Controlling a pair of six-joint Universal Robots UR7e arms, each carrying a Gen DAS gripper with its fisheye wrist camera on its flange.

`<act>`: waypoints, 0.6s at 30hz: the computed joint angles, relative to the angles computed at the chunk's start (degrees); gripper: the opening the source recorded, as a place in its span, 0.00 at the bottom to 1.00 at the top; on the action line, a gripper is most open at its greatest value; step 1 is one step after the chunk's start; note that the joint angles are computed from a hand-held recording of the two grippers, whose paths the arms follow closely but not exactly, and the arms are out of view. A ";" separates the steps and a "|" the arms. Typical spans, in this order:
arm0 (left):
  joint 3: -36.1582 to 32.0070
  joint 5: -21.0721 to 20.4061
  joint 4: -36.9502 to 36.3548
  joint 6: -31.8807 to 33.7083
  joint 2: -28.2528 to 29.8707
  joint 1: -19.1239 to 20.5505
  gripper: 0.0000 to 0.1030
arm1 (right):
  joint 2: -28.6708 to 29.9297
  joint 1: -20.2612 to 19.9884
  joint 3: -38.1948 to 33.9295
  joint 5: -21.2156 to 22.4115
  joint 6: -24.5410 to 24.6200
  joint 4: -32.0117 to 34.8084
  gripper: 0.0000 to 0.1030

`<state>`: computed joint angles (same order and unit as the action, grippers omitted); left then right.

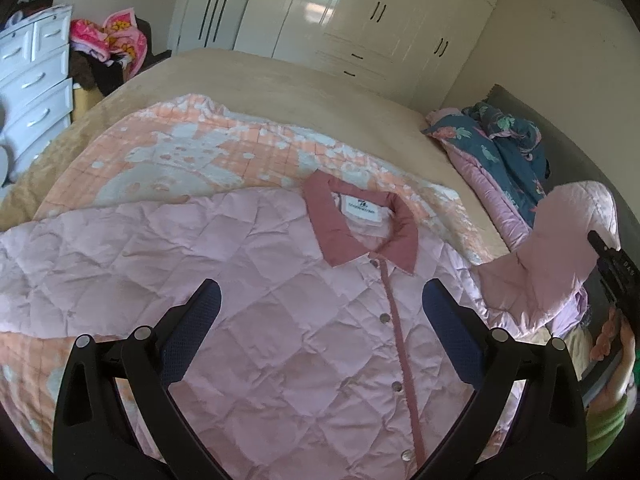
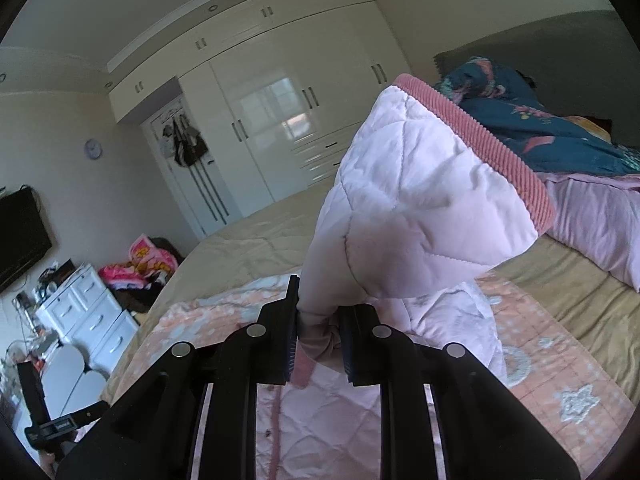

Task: Fold large clothes
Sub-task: 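Lift the sleeve with the right tool and carry it across the jacket body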

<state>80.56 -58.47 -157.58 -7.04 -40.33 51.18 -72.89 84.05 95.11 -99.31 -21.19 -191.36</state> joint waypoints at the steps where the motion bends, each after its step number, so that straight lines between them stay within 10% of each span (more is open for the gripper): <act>1: 0.18 0.12 0.03 -0.01 -0.05 0.11 0.92 | 0.39 0.41 -0.20 -0.24 -0.26 0.22 0.17; 18: 1.11 -8.76 1.26 -6.13 -1.25 5.61 0.92 | 12.43 4.77 -3.37 -4.27 -6.43 -1.01 0.17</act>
